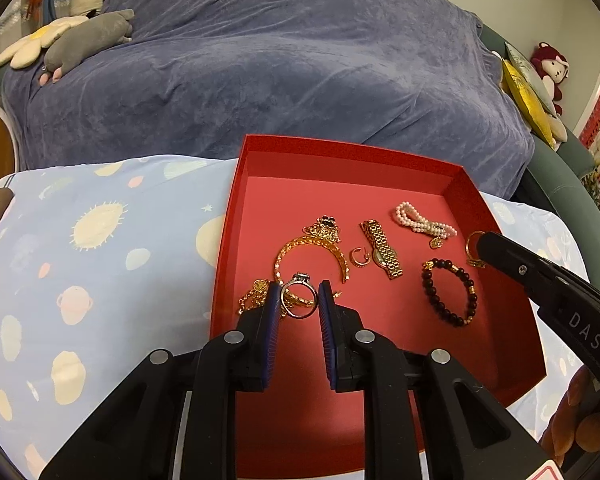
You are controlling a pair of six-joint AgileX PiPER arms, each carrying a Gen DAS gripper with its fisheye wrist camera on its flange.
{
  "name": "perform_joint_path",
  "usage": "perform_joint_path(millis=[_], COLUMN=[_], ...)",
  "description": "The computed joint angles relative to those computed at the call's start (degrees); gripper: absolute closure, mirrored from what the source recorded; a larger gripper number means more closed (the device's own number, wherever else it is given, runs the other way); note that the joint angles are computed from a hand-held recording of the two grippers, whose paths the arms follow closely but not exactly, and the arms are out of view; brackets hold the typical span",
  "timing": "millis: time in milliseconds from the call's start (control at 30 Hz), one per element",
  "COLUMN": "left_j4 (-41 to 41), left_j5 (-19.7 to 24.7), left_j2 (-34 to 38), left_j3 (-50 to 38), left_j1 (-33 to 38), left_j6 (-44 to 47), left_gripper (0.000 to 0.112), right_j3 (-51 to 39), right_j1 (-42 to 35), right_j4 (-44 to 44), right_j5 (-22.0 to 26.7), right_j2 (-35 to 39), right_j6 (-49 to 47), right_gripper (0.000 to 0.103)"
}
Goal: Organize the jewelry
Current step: 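Lower both rings into the red box and open both tools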
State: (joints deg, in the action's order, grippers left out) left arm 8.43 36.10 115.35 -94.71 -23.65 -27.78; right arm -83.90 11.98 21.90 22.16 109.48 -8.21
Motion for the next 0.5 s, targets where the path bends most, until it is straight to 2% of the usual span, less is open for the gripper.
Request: perform_joint_path(millis=[100,167,233,333,500], left_j4=[-0.3,0.1,1.1,0.7,3.0], left_j5=[0.3,0.7,1.1,1.4,1.8], left_j2=[1.2,1.8,2.3,2.5,1.6], left_j3=[-0.8,-1.3,-1.6,-1.6,-0.9], left_j1=[0.1,0.1,0.1,0.5,0.1], left_j6=[0.9,1.1,0.6,0.6,-0.6], left_gripper=[0.095,0.094,0.093,0.090,0.089], right_j3=[-2.2,-3.0,-4.0,-8.3,-21.0], right_j1=[-0.3,0.2,0.8,2.0,4.6], right_j4=[0.9,-1.3,0.2,1.0,-8.3], right_j5=[0.9,0.6,1.3,5.2,15.5], right_j2=[2.3,3.1,3.8,6.3,14.1], right_j6=[-1.7,-0.2,-3.2,-6.8,-1.4], right_gripper=[0.100,0.094,0.091,0.091,0.092])
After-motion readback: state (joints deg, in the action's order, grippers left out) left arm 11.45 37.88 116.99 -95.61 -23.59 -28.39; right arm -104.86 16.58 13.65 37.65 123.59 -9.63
